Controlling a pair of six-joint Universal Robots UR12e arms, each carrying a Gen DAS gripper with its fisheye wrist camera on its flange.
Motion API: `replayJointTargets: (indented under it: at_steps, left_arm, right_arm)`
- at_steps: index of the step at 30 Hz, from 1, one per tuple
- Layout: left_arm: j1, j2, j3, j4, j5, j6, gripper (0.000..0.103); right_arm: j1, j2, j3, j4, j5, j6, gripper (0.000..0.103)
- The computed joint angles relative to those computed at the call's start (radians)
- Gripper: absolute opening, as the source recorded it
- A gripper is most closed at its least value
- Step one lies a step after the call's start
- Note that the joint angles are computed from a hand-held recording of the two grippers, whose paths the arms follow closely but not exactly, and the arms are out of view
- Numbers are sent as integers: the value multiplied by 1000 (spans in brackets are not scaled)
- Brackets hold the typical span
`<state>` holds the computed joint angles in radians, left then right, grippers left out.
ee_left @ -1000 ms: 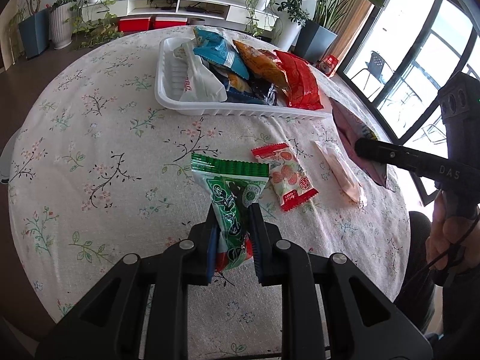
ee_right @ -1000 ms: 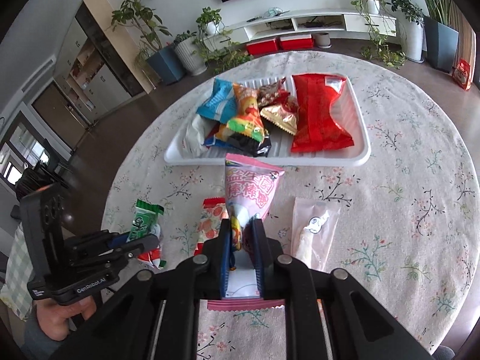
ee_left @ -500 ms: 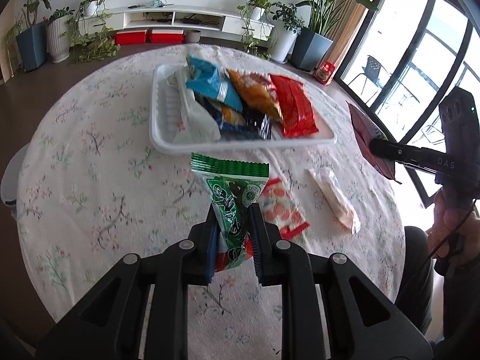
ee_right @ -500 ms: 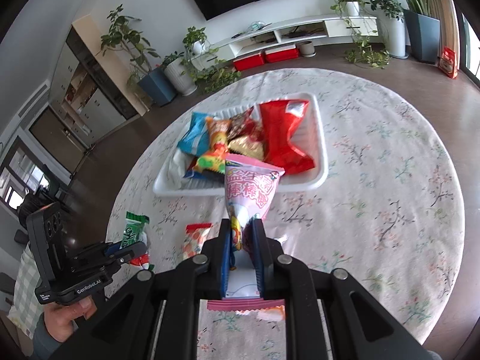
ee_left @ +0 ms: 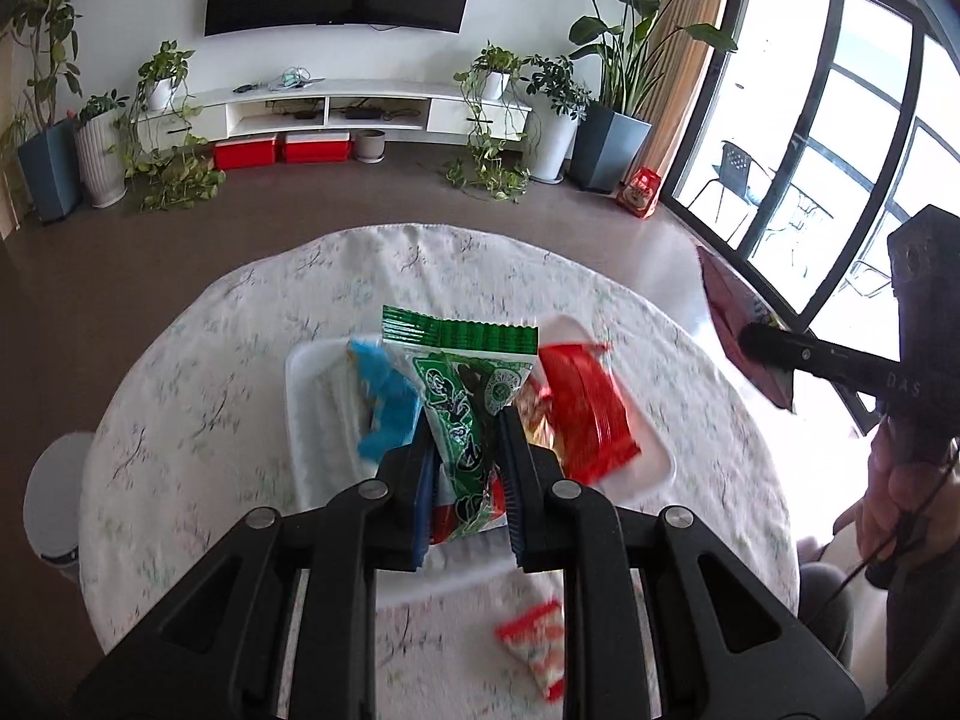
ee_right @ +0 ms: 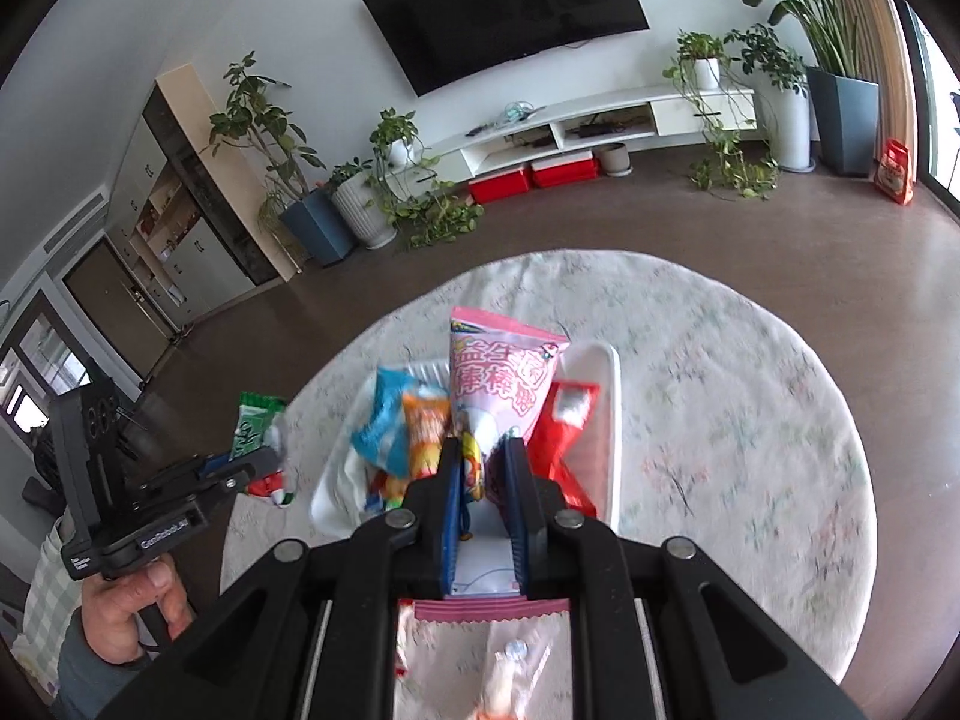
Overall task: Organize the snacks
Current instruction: 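Lift the green and pink packets toward the tray, then lower the green and pink packets into the tray and open both tools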
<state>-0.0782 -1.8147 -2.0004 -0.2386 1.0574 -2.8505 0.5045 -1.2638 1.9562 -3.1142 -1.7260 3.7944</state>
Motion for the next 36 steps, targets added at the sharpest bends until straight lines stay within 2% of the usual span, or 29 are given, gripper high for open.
replayJointTargets:
  at_steps: [7,15,33,36]
  left_arm:
    - [-47,-108,133,-80,57,-23,17]
    - [-70,-177,165,-93,87,-21,17]
    - [-96,-232,194,-101,119,-13,18]
    - [-94,-234,197,-103,108,-18,18]
  right_arm:
    - [-29,81,-87,40,102,-27,15]
    - [-42,154,-145,120,145,-33,15]
    - [-58,202,-168,205,149,-5,18]
    - [-59,203,-163,190,149,-1,19]
